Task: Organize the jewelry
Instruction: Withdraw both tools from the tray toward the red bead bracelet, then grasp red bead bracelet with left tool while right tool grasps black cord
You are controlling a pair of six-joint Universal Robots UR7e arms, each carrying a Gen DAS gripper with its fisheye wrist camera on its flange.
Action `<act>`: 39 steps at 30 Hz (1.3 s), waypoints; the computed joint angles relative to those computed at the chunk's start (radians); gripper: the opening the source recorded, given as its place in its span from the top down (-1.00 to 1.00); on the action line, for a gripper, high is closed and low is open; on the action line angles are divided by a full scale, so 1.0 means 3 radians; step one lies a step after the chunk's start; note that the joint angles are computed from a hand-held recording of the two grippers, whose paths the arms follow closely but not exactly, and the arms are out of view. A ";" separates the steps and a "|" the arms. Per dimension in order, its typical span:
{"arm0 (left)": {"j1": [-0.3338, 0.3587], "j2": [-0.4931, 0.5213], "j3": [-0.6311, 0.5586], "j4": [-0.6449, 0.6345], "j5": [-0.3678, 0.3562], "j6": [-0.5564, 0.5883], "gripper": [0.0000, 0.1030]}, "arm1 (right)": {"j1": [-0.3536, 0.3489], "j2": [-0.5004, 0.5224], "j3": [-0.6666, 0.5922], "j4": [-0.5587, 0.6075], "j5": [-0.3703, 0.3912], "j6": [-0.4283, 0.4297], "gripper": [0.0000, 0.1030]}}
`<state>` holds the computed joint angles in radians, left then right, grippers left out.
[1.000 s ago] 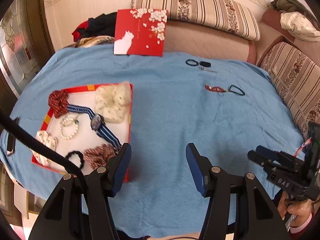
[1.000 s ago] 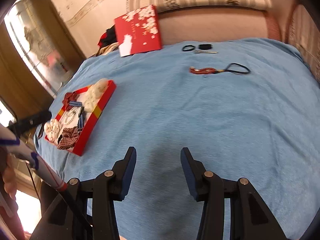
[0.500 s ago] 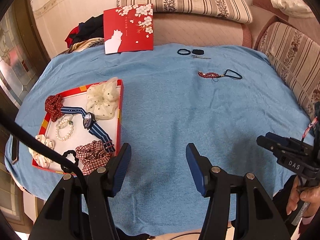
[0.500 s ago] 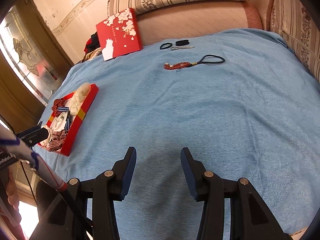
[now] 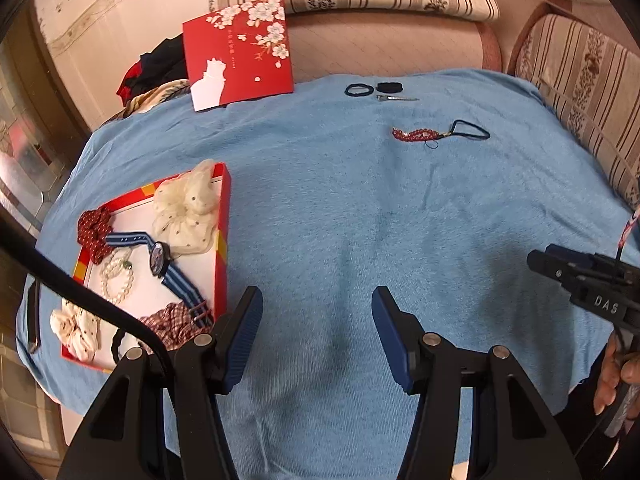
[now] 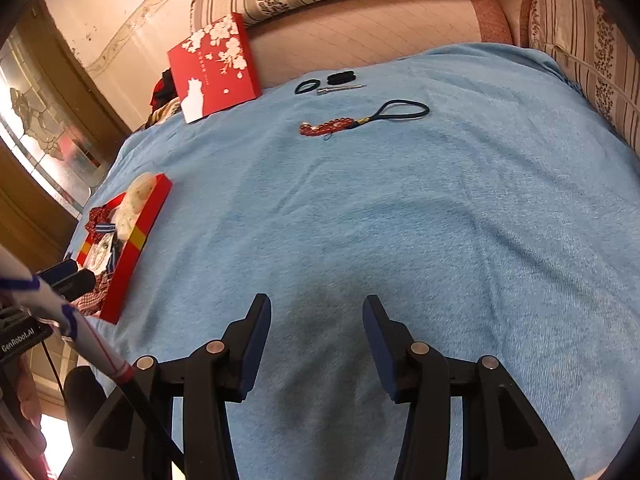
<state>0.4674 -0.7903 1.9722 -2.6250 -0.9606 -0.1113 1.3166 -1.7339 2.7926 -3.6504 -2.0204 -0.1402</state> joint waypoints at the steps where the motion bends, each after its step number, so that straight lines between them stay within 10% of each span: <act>1: 0.0011 0.0047 -0.0038 0.0013 0.0009 0.0022 -0.08 | -0.0047 -0.0023 -0.0014 0.0028 0.0032 -0.0014 -0.01; 16: 0.0283 0.0670 -0.0762 0.0120 -0.0187 0.0357 -0.08 | -0.0633 -0.0186 -0.0377 0.0354 0.0416 -0.0155 -0.01; 23: 0.0421 0.1159 -0.1619 0.0261 -0.0789 0.0606 0.31 | -0.0863 -0.0232 -0.0661 0.0477 0.0609 -0.0161 -0.01; 39: 0.0467 0.2553 -0.3592 0.1279 -0.1045 0.1092 0.30 | -0.1019 0.0305 -0.1528 0.0697 0.0593 -0.0244 -0.01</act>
<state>0.6074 -0.0245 0.8948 -2.2415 -1.2742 0.2165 1.0108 -1.6425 2.3342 -3.4412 -1.8426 -0.2135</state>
